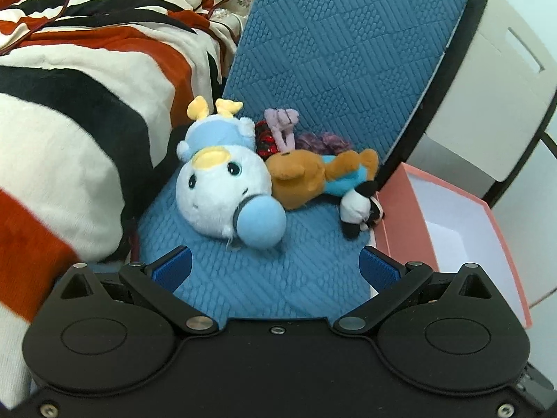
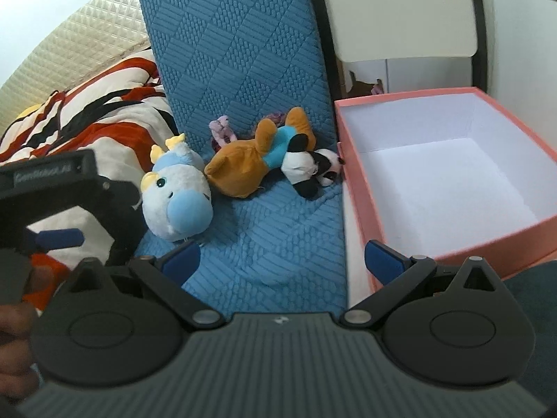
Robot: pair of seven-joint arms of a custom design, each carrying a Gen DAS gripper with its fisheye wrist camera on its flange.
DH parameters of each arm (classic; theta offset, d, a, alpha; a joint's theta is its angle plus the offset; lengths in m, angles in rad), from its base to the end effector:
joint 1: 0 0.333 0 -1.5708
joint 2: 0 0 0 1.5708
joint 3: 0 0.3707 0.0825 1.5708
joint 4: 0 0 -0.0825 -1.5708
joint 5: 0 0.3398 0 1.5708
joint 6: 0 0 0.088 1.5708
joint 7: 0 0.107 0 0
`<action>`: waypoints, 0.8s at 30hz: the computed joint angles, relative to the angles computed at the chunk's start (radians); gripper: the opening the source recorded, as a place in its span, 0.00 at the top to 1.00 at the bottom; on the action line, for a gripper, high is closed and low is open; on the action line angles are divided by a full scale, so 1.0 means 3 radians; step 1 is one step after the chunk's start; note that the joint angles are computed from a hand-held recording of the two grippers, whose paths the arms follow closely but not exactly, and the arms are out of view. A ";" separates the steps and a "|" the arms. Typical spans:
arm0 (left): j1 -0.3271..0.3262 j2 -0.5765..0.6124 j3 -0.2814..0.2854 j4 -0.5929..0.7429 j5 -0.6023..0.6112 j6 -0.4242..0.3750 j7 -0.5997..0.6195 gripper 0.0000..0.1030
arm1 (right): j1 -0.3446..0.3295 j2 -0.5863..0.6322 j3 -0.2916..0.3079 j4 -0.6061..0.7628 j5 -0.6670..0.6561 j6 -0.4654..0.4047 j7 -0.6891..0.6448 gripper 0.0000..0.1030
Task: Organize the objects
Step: 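Move both tools toward the plush toys on the blue cushion, then grasp the white-blue penguin plush with left tool while right tool grasps the panda plush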
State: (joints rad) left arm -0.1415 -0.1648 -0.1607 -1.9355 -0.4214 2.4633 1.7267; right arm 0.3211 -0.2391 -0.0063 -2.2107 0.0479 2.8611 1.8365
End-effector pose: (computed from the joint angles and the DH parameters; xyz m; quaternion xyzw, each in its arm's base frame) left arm 0.4815 -0.1584 0.6982 -0.5766 0.7275 -0.3603 0.0916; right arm 0.4535 0.1445 0.6570 -0.6411 0.6354 -0.1898 0.3863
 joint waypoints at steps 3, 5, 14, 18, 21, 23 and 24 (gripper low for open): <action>0.0001 0.0162 -0.0042 0.0132 0.0108 0.0030 -0.0086 0.01 | 0.0051 0.0131 -0.0036 0.0080 0.0082 0.0056 -0.0128 0.00; -0.0008 0.0271 -0.0064 0.0210 0.0182 0.0107 -0.0122 0.01 | 0.0058 0.0209 -0.0034 0.0122 0.0101 0.0118 -0.0218 0.00; -0.0060 0.0807 -0.0089 0.0666 0.0628 0.0219 -0.0192 0.01 | 0.0202 0.0641 -0.0115 0.0468 0.1114 0.0295 -0.1416 0.00; -0.0121 0.1004 -0.0069 0.0788 0.0919 0.0366 -0.0281 0.00 | 0.0034 0.0849 0.0025 0.0635 0.1048 0.0360 -0.1406 0.00; -0.0183 0.1209 -0.0027 0.0998 0.1113 0.0293 -0.0431 0.00 | -0.0054 0.0986 0.0072 0.0694 0.0398 0.0480 -0.0882 0.00; -0.0208 0.1327 -0.0015 0.1114 0.1183 0.0275 -0.0451 0.00 | -0.0108 0.1085 0.0113 0.0772 0.0206 0.0482 -0.0768 0.06; -0.0211 0.1380 -0.0014 0.1170 0.1196 0.0262 -0.0433 0.00 | -0.0141 0.1140 0.0142 0.0825 0.0150 0.0461 -0.0745 0.07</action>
State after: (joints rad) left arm -0.2048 0.2491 -0.1647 -1.5846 -0.0626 2.5419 1.5967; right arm 0.2788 0.1028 0.0363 -1.9633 0.0929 2.9994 1.6130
